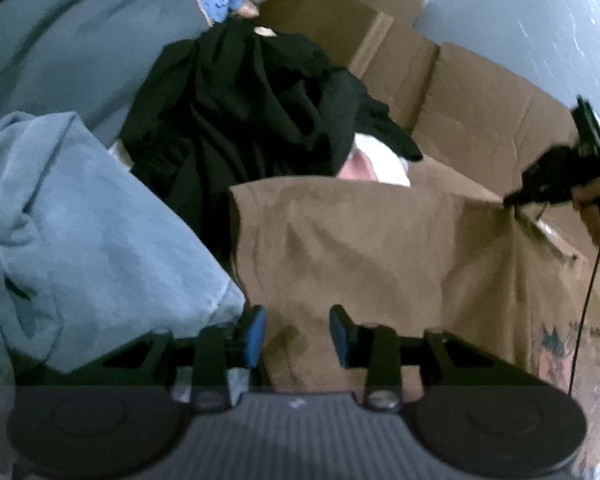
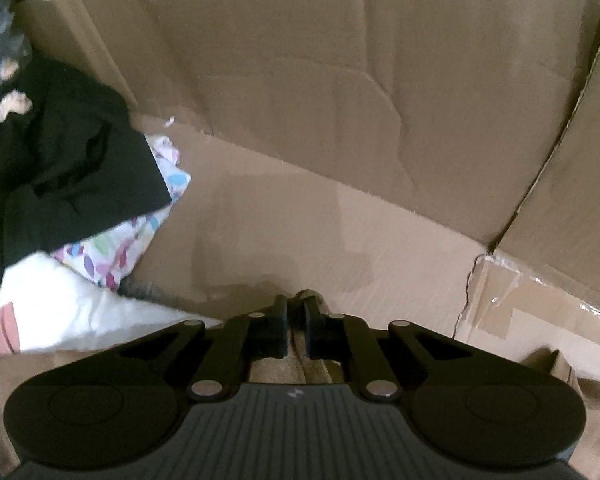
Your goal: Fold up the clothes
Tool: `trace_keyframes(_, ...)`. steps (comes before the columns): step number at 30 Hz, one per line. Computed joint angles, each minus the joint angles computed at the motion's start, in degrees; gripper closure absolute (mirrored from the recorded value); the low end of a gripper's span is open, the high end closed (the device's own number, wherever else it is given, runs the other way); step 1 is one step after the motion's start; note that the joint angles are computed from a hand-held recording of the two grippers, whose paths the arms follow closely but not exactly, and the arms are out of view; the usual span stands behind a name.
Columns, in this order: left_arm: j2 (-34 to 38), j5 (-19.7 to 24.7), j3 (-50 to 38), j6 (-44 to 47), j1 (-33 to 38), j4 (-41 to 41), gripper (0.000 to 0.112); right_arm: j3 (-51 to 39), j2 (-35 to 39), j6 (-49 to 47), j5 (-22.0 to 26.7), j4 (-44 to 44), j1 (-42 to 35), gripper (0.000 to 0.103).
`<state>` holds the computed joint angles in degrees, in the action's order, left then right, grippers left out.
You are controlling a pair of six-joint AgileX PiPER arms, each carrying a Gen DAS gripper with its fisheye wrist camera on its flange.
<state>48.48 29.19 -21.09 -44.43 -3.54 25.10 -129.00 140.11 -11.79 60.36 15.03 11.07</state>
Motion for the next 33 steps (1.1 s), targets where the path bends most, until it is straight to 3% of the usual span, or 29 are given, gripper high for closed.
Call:
trace_keyframes(3,1.65,-1.02,0.25,6.96,1.79,-5.41,0.075,-3.58,2.06,0.63,2.52,-0.55,0.17,0.089)
trace_keyframes(5,3.02,-0.9,0.22,8.09,1.51,-5.77,0.075,0.44,0.01,1.96,-2.31,-3.9,1.04,0.071)
trace_keyframes(7,5.21,-0.42,0.03,6.78,-0.31,-3.21,0.075,7.06,-3.55,4.16,-9.73,-8.88,2.32,0.066)
trace_keyframes(11,6.32,-0.56,0.22,-0.55,-2.34,2.31,0.077,11.56,-6.69,0.65,-14.08,-4.84,1.48,0.066)
trace_keyframes(15,4.53,-0.6,-0.16,0.7,-0.35,0.9,0.087,8.37,-5.54,-5.54,-7.41,-0.98,1.56,0.067)
trace_keyframes(20,2.06,-0.92,-0.69,5.29,0.63,-3.0,0.088,6.8,-3.21,-5.04,-2.27,-1.29,2.36,0.067)
trace_keyframes(26,4.7,-3.33,-0.44,9.65,1.94,-6.94,0.088,13.67,-4.42,-4.87,-8.06,-2.61,4.15,0.066)
trace_keyframes(29,4.44,-3.44,-0.42,9.28,1.63,-6.62,0.088,10.74,-3.5,-2.89,-6.62,-4.95,5.57,0.066)
trace_keyframes(33,3.36,-3.38,-0.15,8.89,2.36,-6.34,0.088,10.87,-5.24,-4.51,-7.22,1.28,5.4,0.066)
